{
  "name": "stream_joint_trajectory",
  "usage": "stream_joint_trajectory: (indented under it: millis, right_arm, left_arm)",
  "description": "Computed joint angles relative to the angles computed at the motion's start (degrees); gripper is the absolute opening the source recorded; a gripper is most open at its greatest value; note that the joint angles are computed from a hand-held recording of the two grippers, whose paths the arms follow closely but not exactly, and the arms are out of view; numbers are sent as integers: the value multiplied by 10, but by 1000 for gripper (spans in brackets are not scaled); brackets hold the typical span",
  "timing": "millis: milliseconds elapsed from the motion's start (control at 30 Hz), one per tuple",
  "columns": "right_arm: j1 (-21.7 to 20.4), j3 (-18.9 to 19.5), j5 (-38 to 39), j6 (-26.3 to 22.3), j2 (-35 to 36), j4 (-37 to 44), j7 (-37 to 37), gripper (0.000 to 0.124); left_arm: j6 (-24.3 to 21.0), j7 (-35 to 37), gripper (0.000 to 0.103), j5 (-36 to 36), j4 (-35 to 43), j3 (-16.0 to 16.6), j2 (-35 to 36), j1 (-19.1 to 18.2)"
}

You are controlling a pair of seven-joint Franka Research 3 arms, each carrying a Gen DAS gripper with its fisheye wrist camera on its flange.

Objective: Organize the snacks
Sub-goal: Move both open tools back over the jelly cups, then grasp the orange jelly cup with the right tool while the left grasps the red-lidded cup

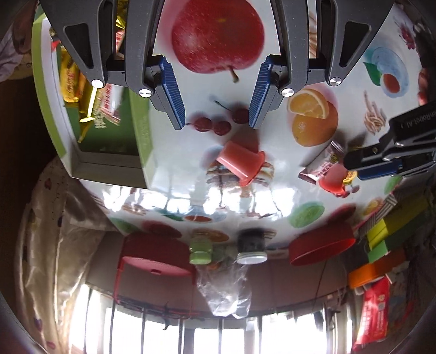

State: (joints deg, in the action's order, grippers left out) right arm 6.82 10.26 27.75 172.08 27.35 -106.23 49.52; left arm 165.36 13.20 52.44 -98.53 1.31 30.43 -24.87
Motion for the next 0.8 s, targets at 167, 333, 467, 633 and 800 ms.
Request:
stream_joint_trajectory:
  millis: [167,333,467,633,800]
  right_arm:
    - [41,-41,-44,-23,19,29,38,49]
    - [68,-71,-87,-42,41,64,85,50]
    - [84,-91,-124,-68,60,97,118,51]
    - [96,-109,-173,-112,89,148,151,51]
    - [96,-109,-200,-155,113,192,159,51]
  left_arm:
    - [-3,-3,41,-7,-14,2,-5,10]
    - [-2,10,41,-23,-10,-4,2,22]
    - [-5,41,41,-44,6,-11,15,30]
    - [-8,80,41,-82,29,-15,34,37]
    - [-19,131,41,-125,53,-29,53,50]
